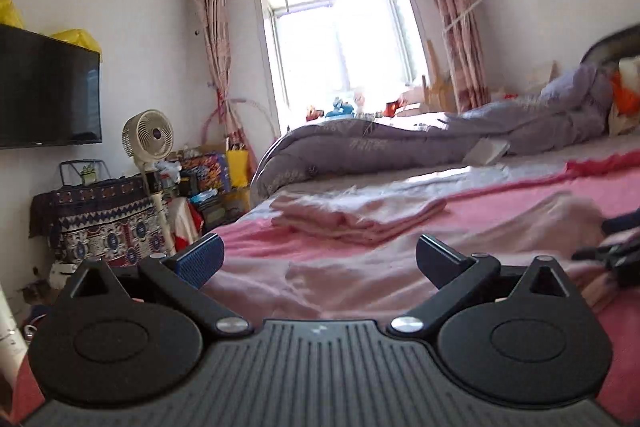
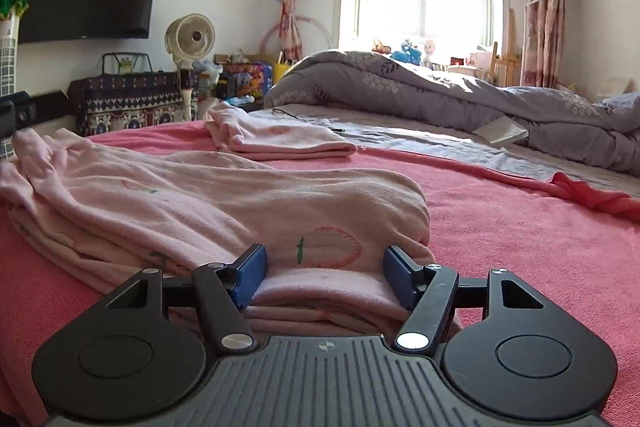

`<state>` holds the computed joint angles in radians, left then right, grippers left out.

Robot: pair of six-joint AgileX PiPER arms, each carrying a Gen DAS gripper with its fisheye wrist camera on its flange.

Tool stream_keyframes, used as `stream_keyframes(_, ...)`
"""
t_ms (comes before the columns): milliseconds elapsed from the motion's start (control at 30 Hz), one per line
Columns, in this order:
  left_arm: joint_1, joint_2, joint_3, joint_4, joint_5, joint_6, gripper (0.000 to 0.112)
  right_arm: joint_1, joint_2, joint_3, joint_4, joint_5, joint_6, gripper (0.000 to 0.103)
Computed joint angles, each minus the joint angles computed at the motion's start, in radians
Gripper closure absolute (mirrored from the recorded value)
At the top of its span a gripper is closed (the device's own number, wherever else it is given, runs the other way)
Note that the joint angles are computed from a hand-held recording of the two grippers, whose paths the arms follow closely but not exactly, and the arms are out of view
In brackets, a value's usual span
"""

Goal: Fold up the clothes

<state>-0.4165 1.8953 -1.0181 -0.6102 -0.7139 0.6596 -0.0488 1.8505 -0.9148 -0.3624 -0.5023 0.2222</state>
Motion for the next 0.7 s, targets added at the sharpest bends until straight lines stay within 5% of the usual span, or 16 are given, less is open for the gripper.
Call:
stream_keyframes(67,-0.016,0.049,-0.059,-0.182,0.035,0.159,0.009,-0.001,-0.001,-0.001,-0.018,0.000,0.019,0.037)
stream_keyframes(133,-0.001,0.023,-0.062,-0.241,0.089,0.157,0.009,0.000,-0.001,-0.002,-0.022,-0.001,0.022,0.037)
stream_keyframes(233,0.059,0.008,-0.038,-0.182,0.134,0.007,0.009,0.000,-0.011,0.007,-0.018,-0.003,0.016,0.037)
stream_keyframes(333,0.175,-0.032,-0.006,0.027,0.289,-0.293,0.009,0.003,-0.037,0.002,-0.029,0.034,0.054,0.034)
stream_keyframes(400,0.189,-0.035,0.025,0.132,0.260,-0.378,0.009,0.013,-0.067,0.010,-0.024,0.015,0.099,0.030)
stream_keyframes(567,0.176,-0.025,0.031,0.108,0.229,-0.345,0.009,0.078,-0.074,-0.071,-0.071,-0.013,0.149,0.018)
stream_keyframes(700,0.179,-0.027,0.038,0.134,0.222,-0.361,0.009,0.140,0.073,-0.279,-0.351,0.165,0.424,0.014)
